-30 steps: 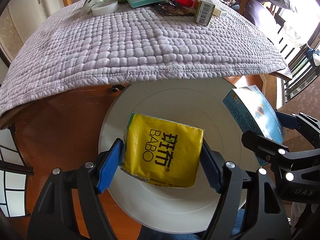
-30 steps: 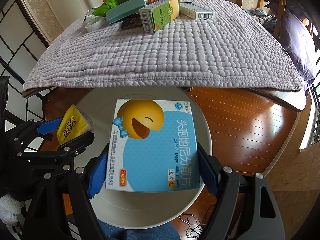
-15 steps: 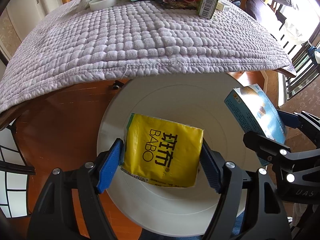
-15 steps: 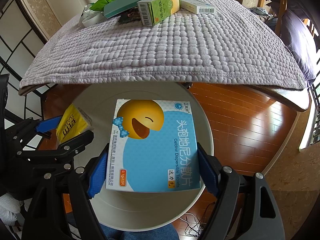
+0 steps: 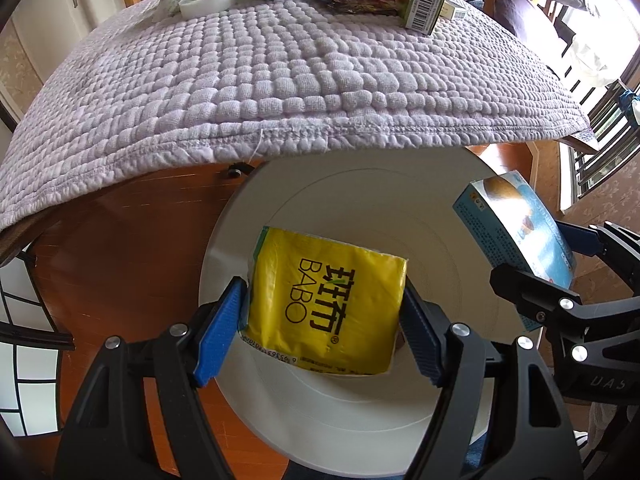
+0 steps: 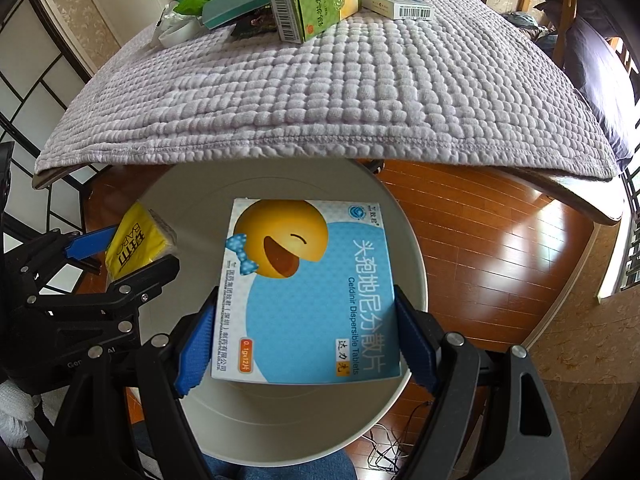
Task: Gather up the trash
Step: 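Hold the blue box and yellow packet above the bin opening with both tools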
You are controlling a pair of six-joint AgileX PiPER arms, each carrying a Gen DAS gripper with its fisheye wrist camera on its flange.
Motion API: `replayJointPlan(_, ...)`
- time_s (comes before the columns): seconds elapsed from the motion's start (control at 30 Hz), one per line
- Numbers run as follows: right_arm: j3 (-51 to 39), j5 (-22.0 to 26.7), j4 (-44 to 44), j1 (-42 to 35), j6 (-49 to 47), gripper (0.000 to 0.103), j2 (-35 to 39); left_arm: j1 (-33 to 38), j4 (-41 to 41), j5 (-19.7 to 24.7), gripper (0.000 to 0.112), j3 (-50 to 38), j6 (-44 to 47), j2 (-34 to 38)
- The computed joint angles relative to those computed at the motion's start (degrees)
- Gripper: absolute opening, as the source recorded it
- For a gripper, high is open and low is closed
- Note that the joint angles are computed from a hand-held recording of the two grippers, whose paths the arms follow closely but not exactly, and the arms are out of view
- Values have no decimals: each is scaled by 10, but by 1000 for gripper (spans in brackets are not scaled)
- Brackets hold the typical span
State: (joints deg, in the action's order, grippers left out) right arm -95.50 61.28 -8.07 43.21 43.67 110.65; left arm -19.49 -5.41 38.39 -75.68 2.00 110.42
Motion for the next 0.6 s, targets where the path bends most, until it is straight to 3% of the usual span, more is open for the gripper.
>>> replayJointPlan(0.6,-11,2,9,-11,-19,78,8,15,-1,1,76,-4,15,7)
